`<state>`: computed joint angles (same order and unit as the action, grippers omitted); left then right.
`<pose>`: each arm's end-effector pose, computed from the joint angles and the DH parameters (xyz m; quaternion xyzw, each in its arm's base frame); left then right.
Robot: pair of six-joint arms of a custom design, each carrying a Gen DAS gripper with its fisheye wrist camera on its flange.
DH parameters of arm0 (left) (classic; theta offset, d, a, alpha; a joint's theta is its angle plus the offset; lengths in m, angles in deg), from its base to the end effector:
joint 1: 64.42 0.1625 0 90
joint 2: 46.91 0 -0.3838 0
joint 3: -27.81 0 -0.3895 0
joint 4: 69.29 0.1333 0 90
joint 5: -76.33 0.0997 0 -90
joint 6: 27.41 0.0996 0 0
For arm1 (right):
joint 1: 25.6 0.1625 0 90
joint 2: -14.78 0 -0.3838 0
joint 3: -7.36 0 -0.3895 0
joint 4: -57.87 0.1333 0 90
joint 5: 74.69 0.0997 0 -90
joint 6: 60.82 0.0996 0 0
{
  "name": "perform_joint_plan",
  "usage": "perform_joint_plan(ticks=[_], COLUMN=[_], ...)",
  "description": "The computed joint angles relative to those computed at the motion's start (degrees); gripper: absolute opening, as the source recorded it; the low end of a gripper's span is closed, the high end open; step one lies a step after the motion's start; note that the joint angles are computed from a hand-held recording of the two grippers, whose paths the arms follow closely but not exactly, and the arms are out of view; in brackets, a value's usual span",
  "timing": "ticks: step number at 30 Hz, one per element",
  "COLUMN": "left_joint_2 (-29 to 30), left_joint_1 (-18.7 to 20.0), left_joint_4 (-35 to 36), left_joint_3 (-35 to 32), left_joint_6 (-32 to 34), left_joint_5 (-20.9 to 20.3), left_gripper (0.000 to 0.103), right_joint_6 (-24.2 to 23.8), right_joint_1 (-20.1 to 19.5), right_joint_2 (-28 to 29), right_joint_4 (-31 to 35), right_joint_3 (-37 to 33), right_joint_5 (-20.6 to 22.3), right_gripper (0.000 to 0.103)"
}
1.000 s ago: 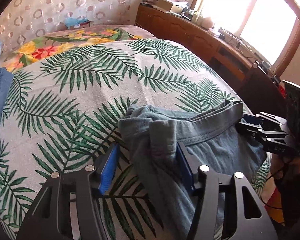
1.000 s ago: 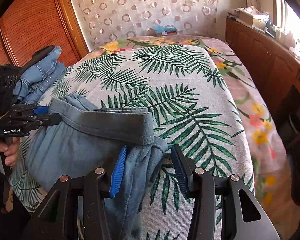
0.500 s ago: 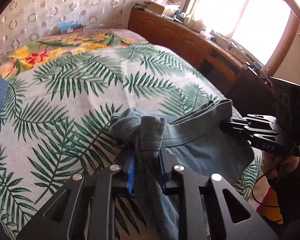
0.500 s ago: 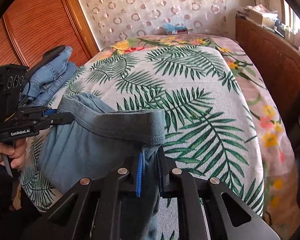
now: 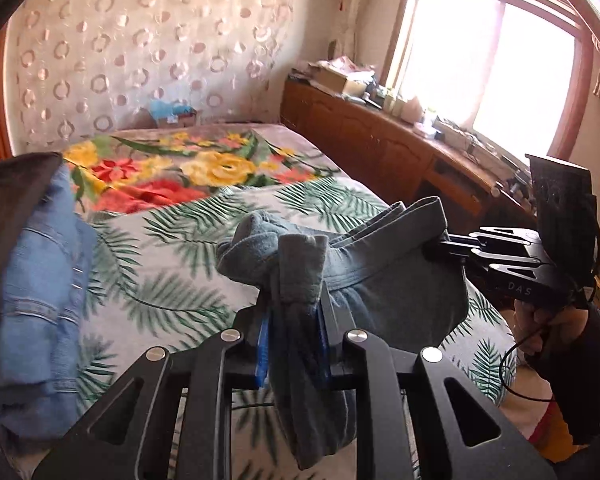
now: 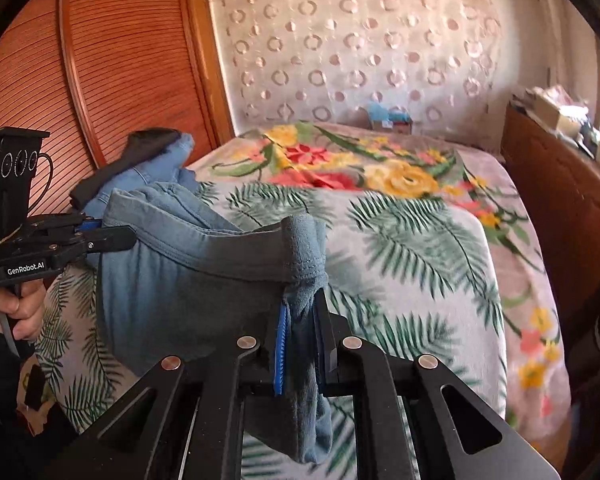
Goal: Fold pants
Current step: 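Lift the shorts with both tools and carry them onto the jeans stack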
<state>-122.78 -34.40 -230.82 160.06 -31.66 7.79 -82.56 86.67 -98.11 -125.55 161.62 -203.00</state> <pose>-0.2872 -0.3620 0.1469 0.4335 0.8725 -0.2078 0.0875 0.1670 -0.2190 0.2892 0.1846 -0.8410 0.4158 0.2929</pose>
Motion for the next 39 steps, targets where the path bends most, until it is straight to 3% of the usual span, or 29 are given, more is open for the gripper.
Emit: perform_joint_plan(ticks=[12, 22, 29, 39], left_joint_2=[-7.51, -9.15, -8.79, -9.12], left_joint_1=[3.7, 6.45, 8.83, 11.19], left_joint_4=[-1.06, -6.18, -15.14, -18.63], left_joint_3=[-0.62, -2.64, -1.69, -0.92], left_joint_6=[4.47, 9.41, 11.27, 10.06], left_joint_5=[9.14, 13.39, 15.11, 17.48], left_gripper=[0.02, 0.02, 0.02, 0.02], right_joint_6=[-10.0, -18.15, -24.06, -30.87], right_joint_1=[1.27, -2.88, -3.71, -4.62], right_joint_2=[23.71, 34.45, 41.57, 48.92], right_joint_4=[-11.51, -15.95, -16.54, -14.07], right_joint_3=[-13.48, -24.05, -30.7, -39.33], right_joint_5=[6.12, 14.46, 16.15, 19.19], right_gripper=[0.011, 0.011, 0.011, 0.011])
